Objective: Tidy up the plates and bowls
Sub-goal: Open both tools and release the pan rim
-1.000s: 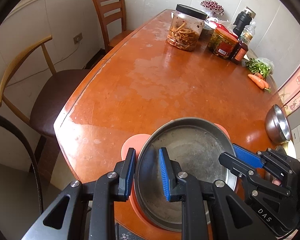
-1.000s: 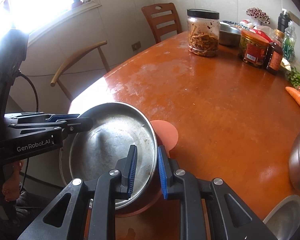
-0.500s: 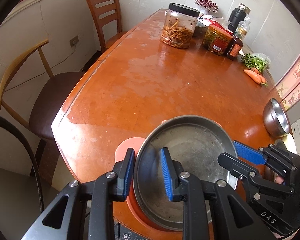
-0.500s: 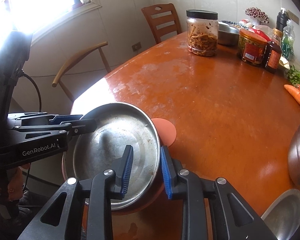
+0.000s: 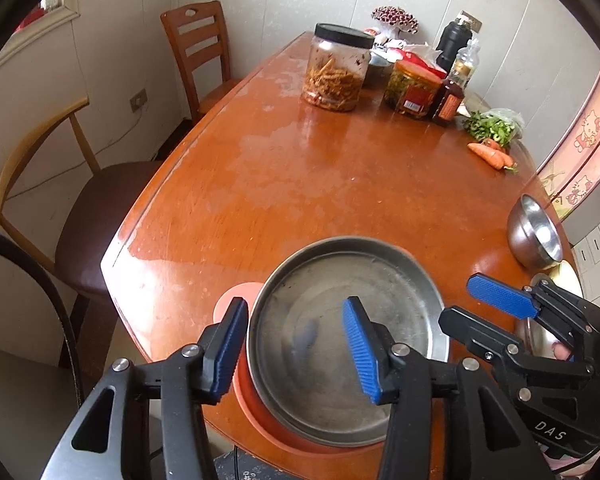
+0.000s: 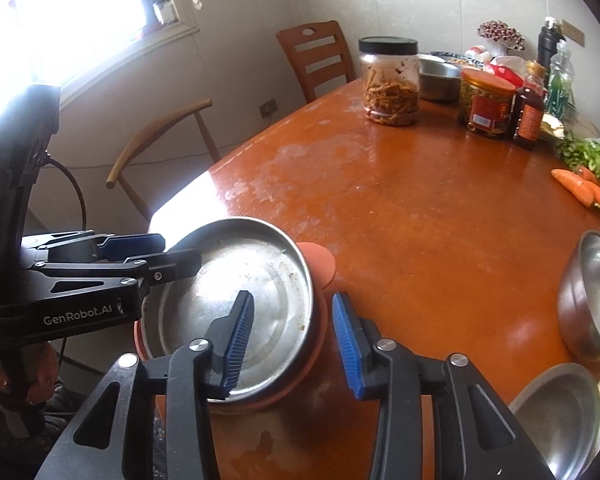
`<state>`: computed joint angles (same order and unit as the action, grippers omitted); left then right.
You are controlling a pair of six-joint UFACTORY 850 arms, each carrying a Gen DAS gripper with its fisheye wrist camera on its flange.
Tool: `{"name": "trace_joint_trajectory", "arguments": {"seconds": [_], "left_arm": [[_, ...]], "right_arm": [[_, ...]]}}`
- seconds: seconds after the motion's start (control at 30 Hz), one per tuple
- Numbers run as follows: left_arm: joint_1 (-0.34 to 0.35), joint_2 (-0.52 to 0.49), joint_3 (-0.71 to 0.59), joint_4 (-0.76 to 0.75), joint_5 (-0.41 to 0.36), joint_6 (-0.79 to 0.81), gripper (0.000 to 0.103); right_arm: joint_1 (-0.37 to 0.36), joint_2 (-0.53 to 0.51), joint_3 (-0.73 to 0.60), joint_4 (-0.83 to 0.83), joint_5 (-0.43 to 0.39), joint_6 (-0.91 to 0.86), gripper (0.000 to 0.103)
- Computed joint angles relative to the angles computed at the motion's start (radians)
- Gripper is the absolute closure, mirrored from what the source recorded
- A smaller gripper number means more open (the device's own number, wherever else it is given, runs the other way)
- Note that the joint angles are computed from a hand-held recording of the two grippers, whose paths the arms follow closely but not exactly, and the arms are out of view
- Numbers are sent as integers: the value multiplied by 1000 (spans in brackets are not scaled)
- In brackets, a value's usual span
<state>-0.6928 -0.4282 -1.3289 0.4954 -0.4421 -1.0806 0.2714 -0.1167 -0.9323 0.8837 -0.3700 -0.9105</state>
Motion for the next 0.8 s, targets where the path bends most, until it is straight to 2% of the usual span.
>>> {"name": "trace_joint_trajectory", "arguments": {"seconds": [0.4,0.47,0.8], "left_arm": [[-59,-9,-54,111,3,-78,41],[-73,-17,-73,122,0,-81,40],[-145,-99,-207,92,-14,-5,37]], "right_arm": [[-71,135,91,97,36,-67,47],[-92,172,116,110,46,-76,42],[-242,364,235,179,67,-120,36]]}}
